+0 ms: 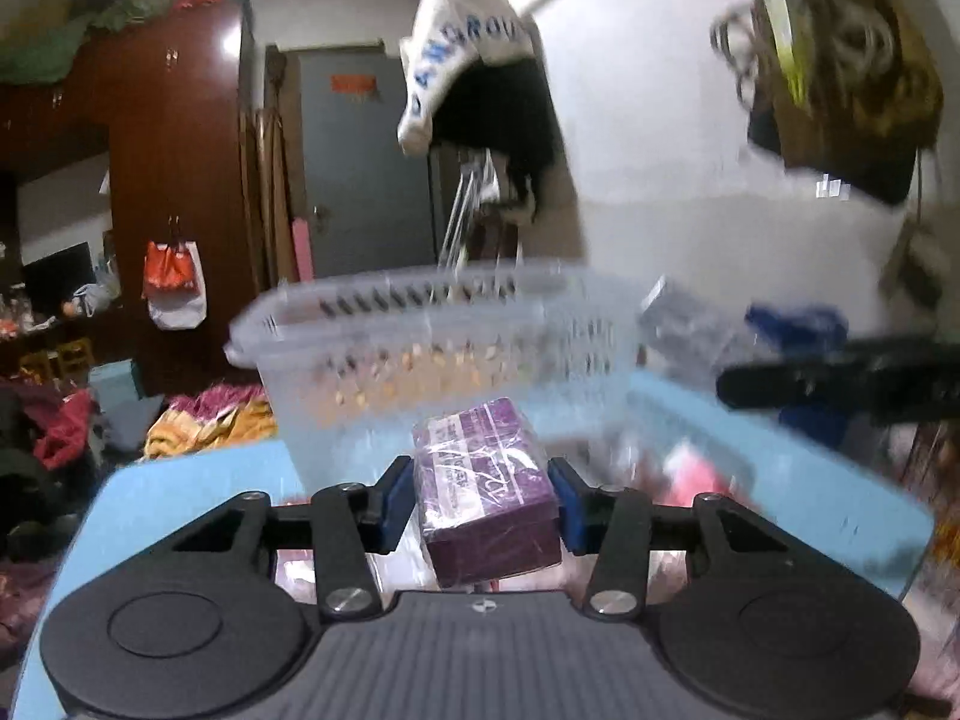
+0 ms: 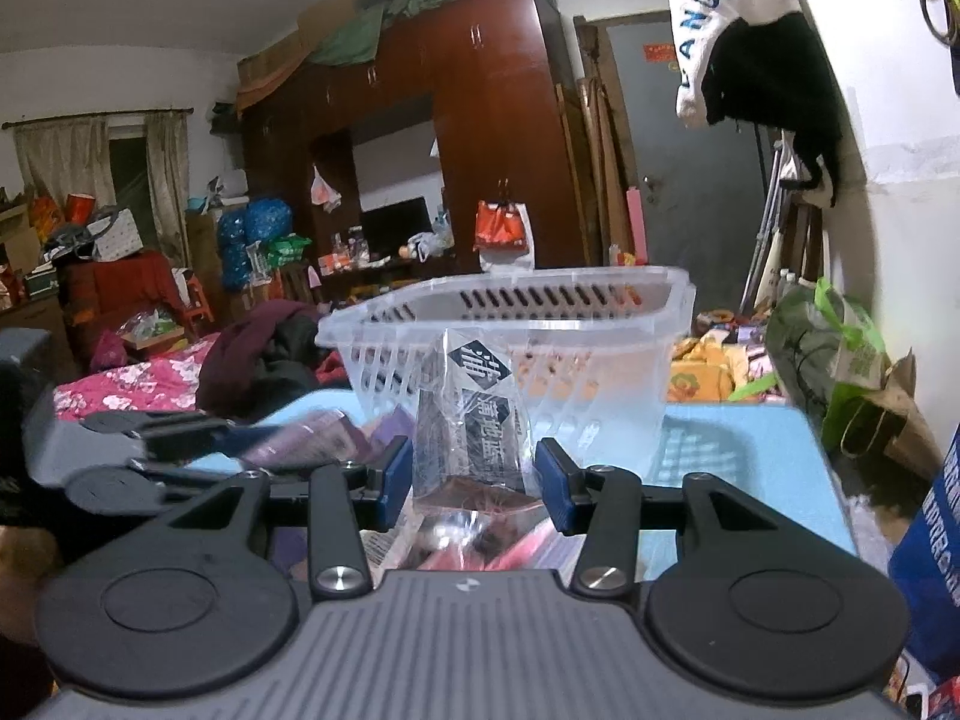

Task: Organize objects
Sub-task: 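Carry the clear bag in right tool into the white basket while left tool drops purple box there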

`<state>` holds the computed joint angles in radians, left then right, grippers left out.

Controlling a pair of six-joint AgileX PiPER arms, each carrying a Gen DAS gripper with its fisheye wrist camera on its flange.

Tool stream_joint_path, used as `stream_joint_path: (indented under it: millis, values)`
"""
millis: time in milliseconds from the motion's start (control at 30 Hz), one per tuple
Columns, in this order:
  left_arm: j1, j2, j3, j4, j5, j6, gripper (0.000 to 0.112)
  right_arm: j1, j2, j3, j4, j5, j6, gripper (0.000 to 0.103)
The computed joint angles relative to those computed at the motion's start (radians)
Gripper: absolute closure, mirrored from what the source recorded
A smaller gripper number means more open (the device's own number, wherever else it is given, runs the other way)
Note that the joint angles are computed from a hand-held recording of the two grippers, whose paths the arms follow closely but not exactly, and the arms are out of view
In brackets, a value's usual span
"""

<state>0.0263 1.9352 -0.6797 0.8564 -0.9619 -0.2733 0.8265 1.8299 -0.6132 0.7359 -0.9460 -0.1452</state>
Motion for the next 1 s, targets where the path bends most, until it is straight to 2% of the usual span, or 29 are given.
stream_joint_path:
  millis: [100,200,267,333,400,467,500,533,567,600,633,733,800,900,1000]
  values:
    - [0.019,-0.037,-0.076,0.091,0.014,-0.141,0.061,-0.002,-0.031,-0.039,0.035,0.009,-0.08,0.054]
    - [-0.028,-0.037,-0.269,0.19,0.144,-0.358,0.061,-0.04,-0.051,-0.152,0.082,0.066,-0.233,0.054]
    - [-0.076,0.002,-0.43,0.269,0.272,-0.527,0.061,-0.082,-0.017,-0.291,0.188,0.146,-0.425,0.054]
    - [-0.118,0.053,-0.561,0.325,0.378,-0.632,0.061,-0.148,0.022,-0.418,0.262,0.27,-0.546,0.054]
    - [-0.139,0.098,-0.661,0.402,0.437,-0.749,0.061,-0.205,0.066,-0.514,0.324,0.362,-0.634,0.054]
    - [-0.153,0.139,-0.746,0.505,0.469,-0.868,0.06,-0.226,0.103,-0.567,0.391,0.387,-0.702,0.053]
    - [-0.156,0.145,-0.758,0.521,0.475,-0.878,0.057,-0.236,0.116,-0.579,0.399,0.401,-0.711,0.048]
    - [-0.162,0.149,-0.755,0.501,0.487,-0.849,0.035,-0.239,0.125,-0.591,0.422,0.408,-0.736,0.041]
    - [-0.169,0.151,-0.747,0.467,0.5,-0.818,0.022,-0.234,0.129,-0.59,0.434,0.394,-0.741,0.022]
    - [-0.167,0.149,-0.73,0.414,0.492,-0.77,0.009,-0.221,0.123,-0.567,0.416,0.361,-0.716,0.006]
    - [-0.159,0.137,-0.693,0.355,0.474,-0.709,0.009,-0.205,0.107,-0.525,0.38,0.324,-0.68,0.001]
    - [-0.103,0.103,-0.61,0.378,0.374,-0.727,0.009,-0.145,0.035,-0.381,0.311,0.217,-0.585,0.0]
    - [-0.041,0.064,-0.479,0.349,0.279,-0.651,0.009,-0.09,-0.022,-0.235,0.265,0.154,-0.456,0.0]
    - [0.043,-0.015,-0.221,0.166,0.178,-0.353,0.01,0.013,-0.034,-0.064,0.283,0.028,-0.315,0.0]
    - [0.134,-0.035,0.024,-0.005,0.011,-0.053,0.012,0.164,0.024,0.059,0.383,-0.108,-0.15,0.0]
